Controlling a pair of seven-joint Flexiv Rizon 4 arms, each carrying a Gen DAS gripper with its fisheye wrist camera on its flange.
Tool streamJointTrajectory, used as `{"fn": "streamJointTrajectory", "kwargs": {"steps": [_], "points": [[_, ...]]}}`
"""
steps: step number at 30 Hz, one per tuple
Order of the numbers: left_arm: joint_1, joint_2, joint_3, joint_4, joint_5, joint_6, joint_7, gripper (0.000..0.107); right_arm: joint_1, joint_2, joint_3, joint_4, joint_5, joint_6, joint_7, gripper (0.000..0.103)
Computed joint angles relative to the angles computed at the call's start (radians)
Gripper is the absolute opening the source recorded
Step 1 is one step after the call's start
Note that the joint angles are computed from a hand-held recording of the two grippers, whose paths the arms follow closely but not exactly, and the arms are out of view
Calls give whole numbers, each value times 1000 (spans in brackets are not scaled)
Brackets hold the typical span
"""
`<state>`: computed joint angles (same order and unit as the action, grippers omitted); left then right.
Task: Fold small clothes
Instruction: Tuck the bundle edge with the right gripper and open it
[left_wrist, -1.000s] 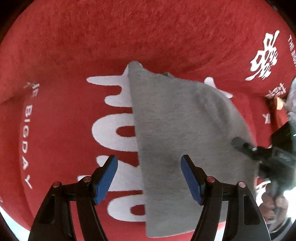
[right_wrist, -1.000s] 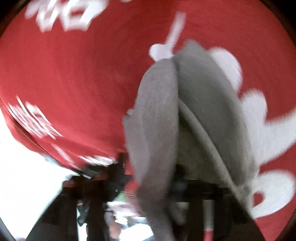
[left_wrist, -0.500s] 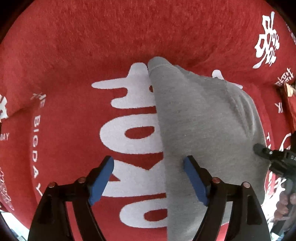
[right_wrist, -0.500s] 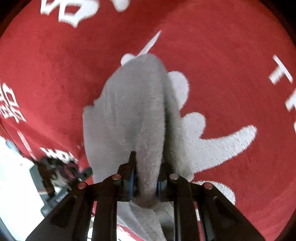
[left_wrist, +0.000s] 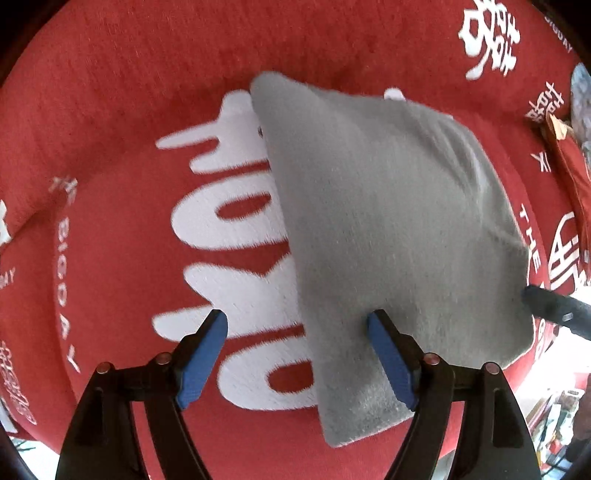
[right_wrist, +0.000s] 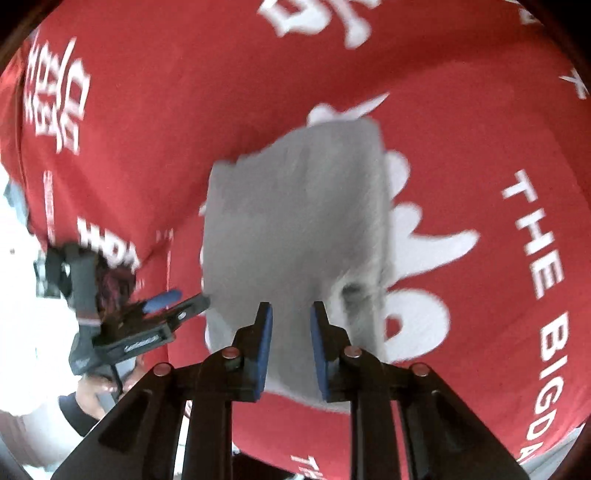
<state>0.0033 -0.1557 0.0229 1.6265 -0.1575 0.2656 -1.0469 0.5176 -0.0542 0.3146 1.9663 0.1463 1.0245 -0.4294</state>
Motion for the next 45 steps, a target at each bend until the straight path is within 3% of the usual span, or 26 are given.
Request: {"fn": "streamJointTrajectory", "kwargs": {"steps": [2, 4, 5, 9, 17, 18, 19, 28, 32, 38, 45], "points": [[-3, 4, 4, 12, 16, -11, -18, 88, 5, -13, 1, -14, -21, -125, -25, 23], [1, 9, 6, 17, 13, -25, -27, 88, 6, -12, 4, 0, -26, -201, -41, 11], [1, 14, 7, 20, 14, -26, -27, 88, 6, -1, 7, 24, -26, -186, -35, 0], [0, 28, 7, 25, 29, -29, -36, 88, 4, 41, 12, 83, -3, -124, -10, 0], [-1, 62, 13, 48, 46, -20, -84, 88, 11, 3, 2, 28, 1, -169, -30, 1], [0, 68, 14, 53, 50, -18, -84, 92, 12, 1, 3, 25, 0, -168, -25, 1], [0, 73, 15, 53, 66, -23, -94, 103, 13, -2, 3, 23, 0, -163, -16, 2], [23, 115, 32, 86, 83, -29, -70, 103, 20, 1, 4, 8, -29, -181, 88, 8], [36, 129, 38, 92, 90, -29, -64, 103, 30, 10, 8, -2, -69, -193, 139, 33], [58, 149, 50, 100, 87, -43, -22, 103, 57, 19, 14, -39, -171, -263, 241, 45], [76, 163, 58, 122, 64, -61, 18, 103, 86, 41, 32, -60, -214, -328, 331, 46]]}}
